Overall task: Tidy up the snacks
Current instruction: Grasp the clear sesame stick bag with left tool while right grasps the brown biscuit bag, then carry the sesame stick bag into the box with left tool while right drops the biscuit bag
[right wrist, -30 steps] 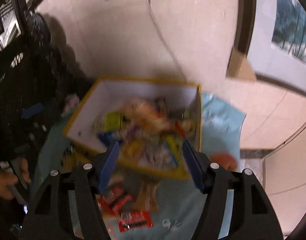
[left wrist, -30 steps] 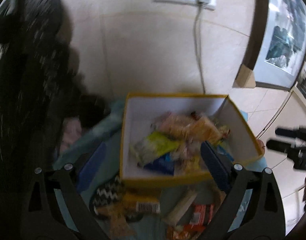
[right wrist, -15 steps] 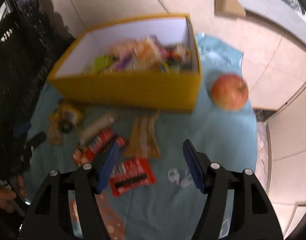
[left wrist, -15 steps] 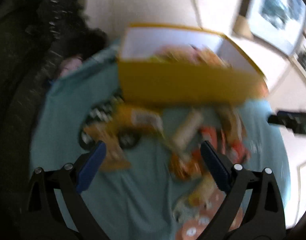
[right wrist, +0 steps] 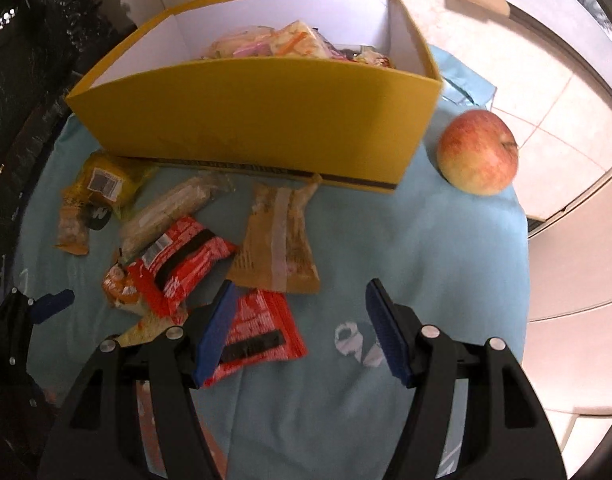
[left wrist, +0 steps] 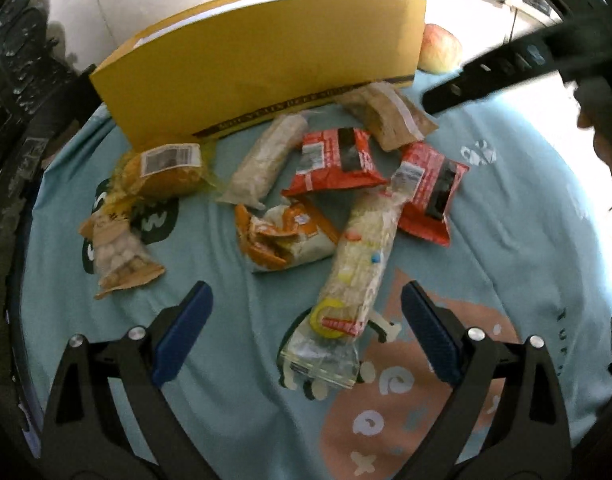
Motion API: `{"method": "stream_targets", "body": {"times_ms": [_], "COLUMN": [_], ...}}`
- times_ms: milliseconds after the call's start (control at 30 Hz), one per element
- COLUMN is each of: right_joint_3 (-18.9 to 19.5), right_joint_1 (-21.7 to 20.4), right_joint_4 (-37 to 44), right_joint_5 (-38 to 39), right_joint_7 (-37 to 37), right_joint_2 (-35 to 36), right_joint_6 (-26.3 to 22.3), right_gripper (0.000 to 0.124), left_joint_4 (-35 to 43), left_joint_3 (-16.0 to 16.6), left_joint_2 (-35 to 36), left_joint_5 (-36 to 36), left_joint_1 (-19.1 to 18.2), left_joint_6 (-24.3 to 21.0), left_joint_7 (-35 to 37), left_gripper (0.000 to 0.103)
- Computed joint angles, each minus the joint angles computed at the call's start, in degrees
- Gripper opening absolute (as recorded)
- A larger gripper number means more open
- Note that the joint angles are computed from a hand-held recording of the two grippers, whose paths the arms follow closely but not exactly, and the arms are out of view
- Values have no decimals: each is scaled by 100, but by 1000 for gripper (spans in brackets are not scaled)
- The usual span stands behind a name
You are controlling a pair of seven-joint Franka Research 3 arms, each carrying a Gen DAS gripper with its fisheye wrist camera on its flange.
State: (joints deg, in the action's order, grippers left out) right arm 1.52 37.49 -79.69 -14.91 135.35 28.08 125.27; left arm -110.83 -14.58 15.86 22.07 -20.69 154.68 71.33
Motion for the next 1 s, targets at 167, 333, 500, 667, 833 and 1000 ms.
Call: {"method": "stream_targets", "body": {"times_ms": [167, 333, 500, 667, 833, 1000], "right_joint_3": [-84, -122, -168, -45, 125, 405], "right_joint_1": [76, 80, 125, -65, -196, -383], "right_joint_4": [1006, 2071, 1691, -166, -1469, -2597], "right_joint_5": [-33, 249, 374, 621, 672, 940], "right_joint_7": [-236, -525, -891, -551, -311, -244], "right_joint_2": [752, 1536, 1349, 132, -736, -1433], "right_joint_6": [-446, -1006, -873, 288, 821, 937], "right_gripper": [67, 65, 46, 42, 42, 42], "left_joint_4": [45, -16, -106, -295, -395, -436], "left_joint_3": [-11, -29, -241, -234, -331, -303], "left_joint_2": [116, 151, 82, -112, -327, -365], "left_joint_5": [44, 94, -391, -722, -1027, -1155], "left_joint_1": [-30, -46, 87, 158, 206, 158], "left_joint_6": [-93, -45, 29, 229, 261, -53], "left_joint_7": [135, 205, 794, 763, 1018, 1038], "left_gripper": [96, 62, 29, 29, 29, 29]}}
